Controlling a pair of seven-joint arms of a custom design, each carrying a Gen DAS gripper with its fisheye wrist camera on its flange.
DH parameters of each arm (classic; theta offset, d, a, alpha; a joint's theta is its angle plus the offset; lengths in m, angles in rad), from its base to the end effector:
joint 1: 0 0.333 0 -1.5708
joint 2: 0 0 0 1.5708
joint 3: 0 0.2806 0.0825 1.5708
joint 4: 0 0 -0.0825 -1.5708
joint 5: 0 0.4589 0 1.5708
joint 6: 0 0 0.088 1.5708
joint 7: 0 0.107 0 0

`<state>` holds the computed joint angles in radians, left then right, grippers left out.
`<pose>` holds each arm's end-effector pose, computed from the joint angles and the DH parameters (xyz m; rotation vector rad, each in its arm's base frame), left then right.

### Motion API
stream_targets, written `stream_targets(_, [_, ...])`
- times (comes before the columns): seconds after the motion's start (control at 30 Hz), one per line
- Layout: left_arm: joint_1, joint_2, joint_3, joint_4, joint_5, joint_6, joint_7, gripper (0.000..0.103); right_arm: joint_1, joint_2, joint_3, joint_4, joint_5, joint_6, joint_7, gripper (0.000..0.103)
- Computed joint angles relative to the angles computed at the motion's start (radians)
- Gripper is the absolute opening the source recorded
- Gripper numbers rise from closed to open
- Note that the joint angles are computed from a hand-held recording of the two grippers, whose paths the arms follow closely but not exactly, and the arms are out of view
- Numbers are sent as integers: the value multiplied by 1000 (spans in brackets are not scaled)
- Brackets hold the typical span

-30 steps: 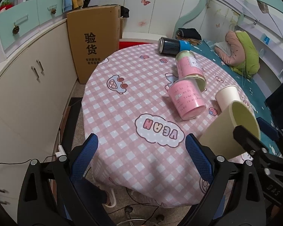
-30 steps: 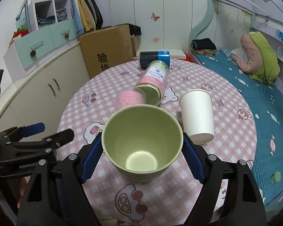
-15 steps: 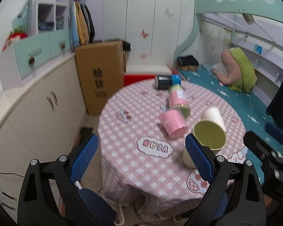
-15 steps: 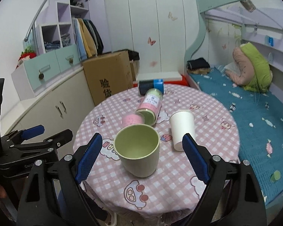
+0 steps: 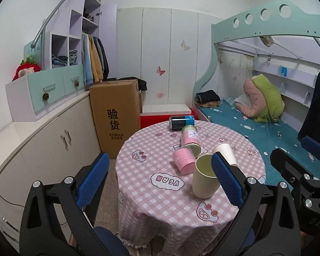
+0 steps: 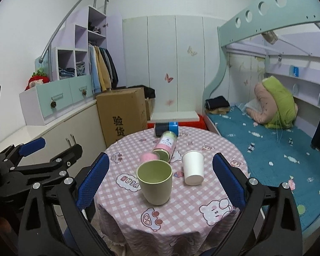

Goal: Flip cup upright

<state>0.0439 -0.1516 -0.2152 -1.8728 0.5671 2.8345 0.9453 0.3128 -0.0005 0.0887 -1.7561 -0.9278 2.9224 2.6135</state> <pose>0.6245 -0.1452 0.6561 -1.4907 1.4958 -0.9619 0.6035 0.3107 0.6246 -1.5001 1.2927 -0.8629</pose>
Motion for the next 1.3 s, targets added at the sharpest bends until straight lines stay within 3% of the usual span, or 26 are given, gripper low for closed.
stream_targets(0.1, [11,-22,-10,-19,32,14,-36,97,-5,-29,3,-28,-69,6,63,94])
stream_targets(0.63, [40,-34,-40,-27,110,33,-104,97,-36,-55,27,-49,-163,15,153,94])
stream_targets(1.3, [49,-37,-47,-17,164,49,-149,98,-47,-62,26,-48,-193,36,188,94])
